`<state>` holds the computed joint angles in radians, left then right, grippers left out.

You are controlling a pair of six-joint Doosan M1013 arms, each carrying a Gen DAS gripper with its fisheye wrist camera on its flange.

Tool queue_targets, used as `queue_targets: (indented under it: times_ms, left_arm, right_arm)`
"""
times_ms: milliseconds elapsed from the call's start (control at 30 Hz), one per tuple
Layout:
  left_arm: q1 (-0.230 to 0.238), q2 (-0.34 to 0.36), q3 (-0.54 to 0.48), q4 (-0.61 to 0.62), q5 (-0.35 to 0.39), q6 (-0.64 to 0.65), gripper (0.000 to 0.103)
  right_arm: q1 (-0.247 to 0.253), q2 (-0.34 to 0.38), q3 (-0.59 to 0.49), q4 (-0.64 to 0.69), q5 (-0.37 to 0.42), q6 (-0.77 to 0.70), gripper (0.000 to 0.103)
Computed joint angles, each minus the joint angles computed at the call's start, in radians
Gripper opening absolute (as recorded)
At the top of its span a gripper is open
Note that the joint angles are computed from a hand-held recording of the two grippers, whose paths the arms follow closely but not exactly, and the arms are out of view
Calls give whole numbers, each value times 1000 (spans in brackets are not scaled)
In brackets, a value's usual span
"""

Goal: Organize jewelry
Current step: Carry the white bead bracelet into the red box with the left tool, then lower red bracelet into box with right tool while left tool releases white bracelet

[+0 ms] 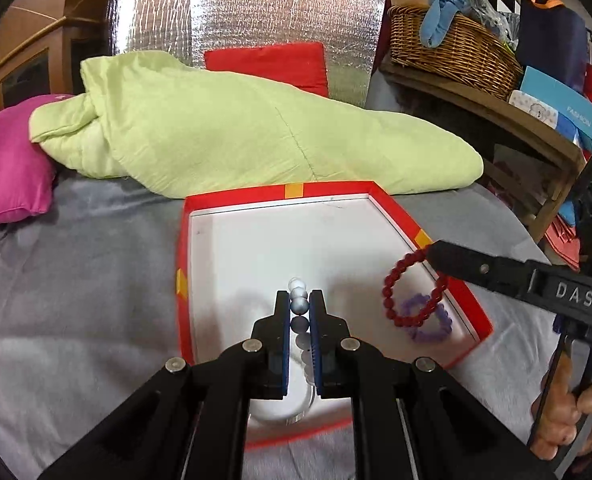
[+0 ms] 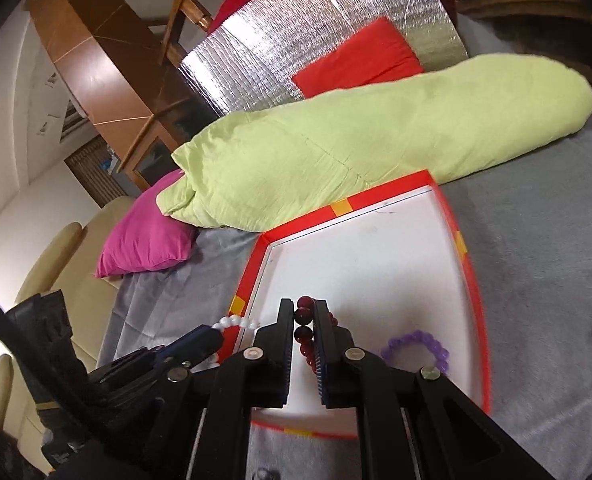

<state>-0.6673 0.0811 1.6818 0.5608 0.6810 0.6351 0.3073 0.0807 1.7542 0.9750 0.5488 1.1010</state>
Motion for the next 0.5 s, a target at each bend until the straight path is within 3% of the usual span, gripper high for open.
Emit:
queue_targets:
  times_ms: [333,500]
  left_arm:
    - [49,50,-34,-128,-60,60,10]
    - [56,81,-59,-202,-10,106,13]
  right_arm:
    - [2,91,-72,22,22,47,11]
    - [-5,118,-86,-36,20,141,13]
